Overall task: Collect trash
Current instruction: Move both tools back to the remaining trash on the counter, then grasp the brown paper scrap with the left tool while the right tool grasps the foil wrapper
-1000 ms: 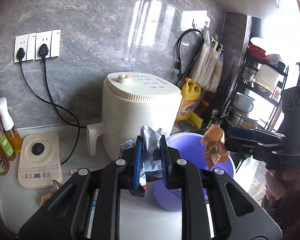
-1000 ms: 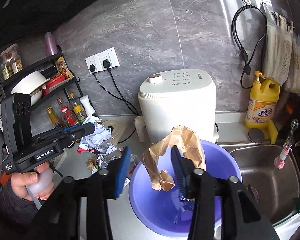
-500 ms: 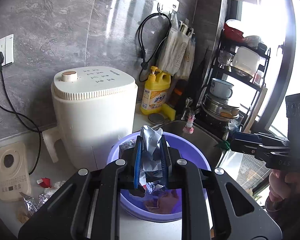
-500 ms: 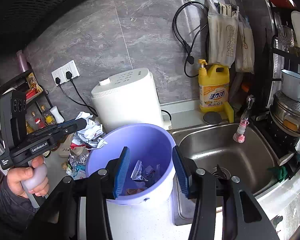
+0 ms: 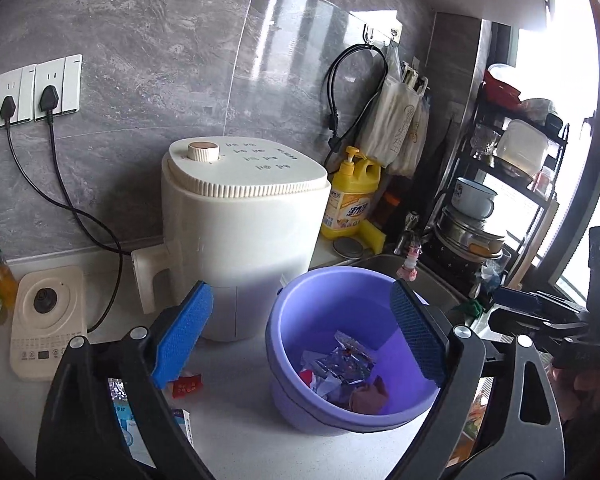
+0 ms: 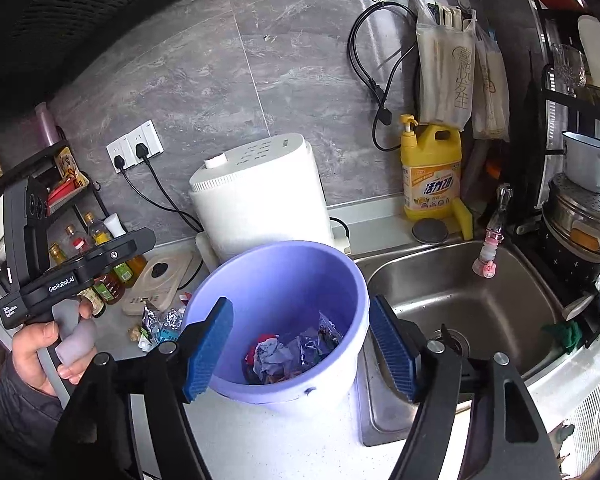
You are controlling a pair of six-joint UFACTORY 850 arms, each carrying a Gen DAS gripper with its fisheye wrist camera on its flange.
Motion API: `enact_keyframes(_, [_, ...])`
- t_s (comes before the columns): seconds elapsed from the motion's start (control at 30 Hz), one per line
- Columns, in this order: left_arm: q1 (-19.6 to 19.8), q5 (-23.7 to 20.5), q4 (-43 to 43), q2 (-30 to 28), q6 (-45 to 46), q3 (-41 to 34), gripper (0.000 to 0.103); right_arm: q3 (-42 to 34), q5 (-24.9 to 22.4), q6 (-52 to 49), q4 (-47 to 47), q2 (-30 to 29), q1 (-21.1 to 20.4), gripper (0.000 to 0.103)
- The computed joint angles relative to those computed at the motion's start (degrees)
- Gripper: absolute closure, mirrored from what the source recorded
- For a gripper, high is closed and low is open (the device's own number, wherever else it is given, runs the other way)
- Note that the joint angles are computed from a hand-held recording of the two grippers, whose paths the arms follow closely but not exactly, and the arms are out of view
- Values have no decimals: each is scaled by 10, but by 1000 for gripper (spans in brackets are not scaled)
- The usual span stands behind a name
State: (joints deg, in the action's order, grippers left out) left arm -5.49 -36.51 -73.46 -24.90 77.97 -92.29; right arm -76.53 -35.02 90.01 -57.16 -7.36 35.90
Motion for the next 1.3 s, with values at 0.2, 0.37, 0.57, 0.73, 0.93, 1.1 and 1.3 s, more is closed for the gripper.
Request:
enact_keyframes(0.2, [35, 44, -12, 16, -7, 25, 6, -57, 0, -21, -10, -50, 12, 7])
enact_keyframes(0.37, [66, 72, -8, 25, -18, 43, 6, -115, 30, -79, 16, -98, 18, 8])
enact_keyframes(0.57, [103, 86, 6, 28, -39, 58, 6, -187, 63, -179, 89, -158, 24, 8])
enact_keyframes(0.73, [127, 95, 23, 26, -54, 70, 6, -257, 80, -289, 179, -214, 26, 8])
enact_keyframes(0.93, [153, 95, 33, 19, -76, 82, 8, -355, 71, -436, 308, -289, 24, 8])
enact_keyframes(1.1, [164, 87, 74, -1, -122, 72, 26, -435, 51, -543, 411, -350, 21, 15])
enact_keyframes(1.3, [167, 71, 131, -43, -177, 43, 36, -550, -2, -642, 534, -436, 8, 28])
